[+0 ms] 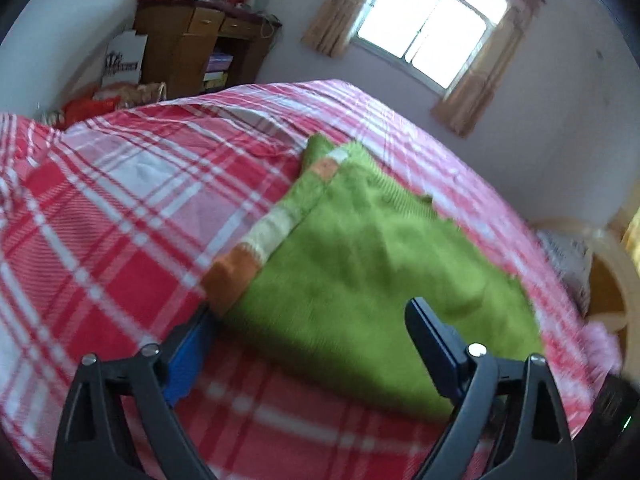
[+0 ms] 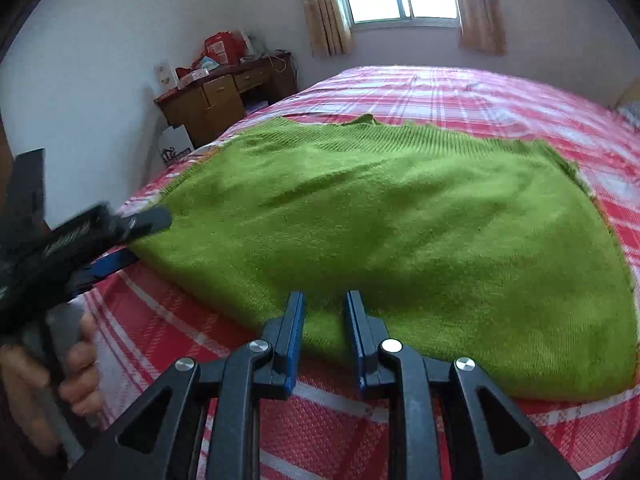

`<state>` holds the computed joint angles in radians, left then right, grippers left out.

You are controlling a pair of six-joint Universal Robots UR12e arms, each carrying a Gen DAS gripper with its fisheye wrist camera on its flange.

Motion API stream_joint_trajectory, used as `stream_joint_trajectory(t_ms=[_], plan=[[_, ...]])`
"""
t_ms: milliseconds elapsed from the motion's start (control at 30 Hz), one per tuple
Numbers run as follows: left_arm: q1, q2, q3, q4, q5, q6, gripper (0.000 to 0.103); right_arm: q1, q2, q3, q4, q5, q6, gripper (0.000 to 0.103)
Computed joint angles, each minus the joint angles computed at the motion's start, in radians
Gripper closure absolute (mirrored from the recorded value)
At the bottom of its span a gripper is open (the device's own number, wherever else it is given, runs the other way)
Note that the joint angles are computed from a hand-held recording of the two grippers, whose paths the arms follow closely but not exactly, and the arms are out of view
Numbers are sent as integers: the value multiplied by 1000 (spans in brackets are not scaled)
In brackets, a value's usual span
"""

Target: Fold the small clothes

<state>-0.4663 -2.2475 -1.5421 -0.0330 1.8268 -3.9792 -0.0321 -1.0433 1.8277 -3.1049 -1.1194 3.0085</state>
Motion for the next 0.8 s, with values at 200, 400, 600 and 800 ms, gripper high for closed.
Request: stream_joint_trajectory(t_ms=[200, 400, 600, 800], plan=[[-5, -26, 22, 39, 64, -103, 27, -4, 11, 3, -27, 29, 23, 82], [-3, -31, 50, -13, 62, -95, 75, -12, 13, 9, -43, 55, 36, 81], [-19, -41, 109, -72, 110, 17, 92, -22, 13, 16, -53, 82, 47, 81], [-69, -85, 228, -78, 137, 329, 94, -36, 15, 23, -79, 126, 86, 81]])
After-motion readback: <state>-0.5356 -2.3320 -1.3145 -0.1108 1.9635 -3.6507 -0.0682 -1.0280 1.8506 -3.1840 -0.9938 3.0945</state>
